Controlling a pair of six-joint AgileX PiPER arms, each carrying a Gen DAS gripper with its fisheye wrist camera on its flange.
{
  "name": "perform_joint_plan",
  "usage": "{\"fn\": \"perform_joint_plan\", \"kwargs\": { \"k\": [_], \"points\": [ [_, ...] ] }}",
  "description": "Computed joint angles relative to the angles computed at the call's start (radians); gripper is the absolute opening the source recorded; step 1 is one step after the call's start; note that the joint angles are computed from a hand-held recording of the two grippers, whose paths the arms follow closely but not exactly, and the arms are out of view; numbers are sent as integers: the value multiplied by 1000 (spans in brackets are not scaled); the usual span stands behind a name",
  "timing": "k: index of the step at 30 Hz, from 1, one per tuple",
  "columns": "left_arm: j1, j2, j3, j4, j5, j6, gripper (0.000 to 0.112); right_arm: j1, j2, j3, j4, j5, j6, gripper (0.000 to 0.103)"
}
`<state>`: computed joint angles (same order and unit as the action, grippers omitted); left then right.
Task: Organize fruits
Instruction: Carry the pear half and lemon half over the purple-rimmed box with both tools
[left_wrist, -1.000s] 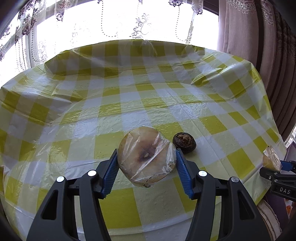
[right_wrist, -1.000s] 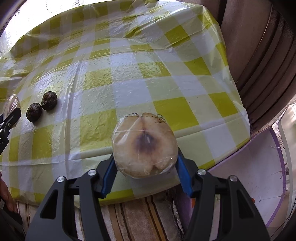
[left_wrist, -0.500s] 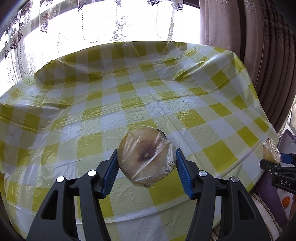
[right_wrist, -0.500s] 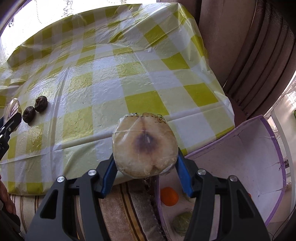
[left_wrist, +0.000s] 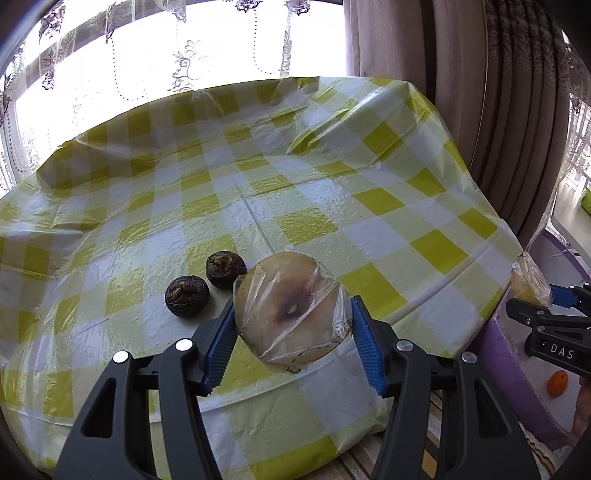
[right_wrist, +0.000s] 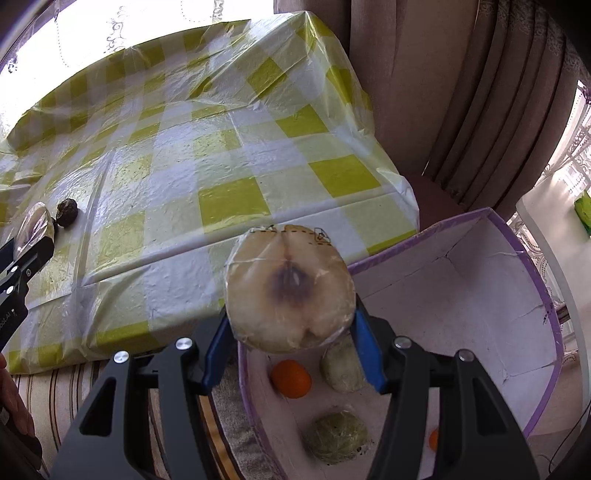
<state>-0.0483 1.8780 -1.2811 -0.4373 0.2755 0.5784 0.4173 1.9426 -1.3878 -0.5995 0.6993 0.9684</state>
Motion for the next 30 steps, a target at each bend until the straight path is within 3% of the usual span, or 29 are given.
{"fn": "perform_joint_plan", "kwargs": {
  "k": [6,30],
  "points": [
    [-46,-18,29,-58,15,50,57,-22,-43,83,-29,-17,33,59],
    [-290,-35,68,172,13,-176,57,-152,-169,375,-126,-168,162,59]
  ]
}}
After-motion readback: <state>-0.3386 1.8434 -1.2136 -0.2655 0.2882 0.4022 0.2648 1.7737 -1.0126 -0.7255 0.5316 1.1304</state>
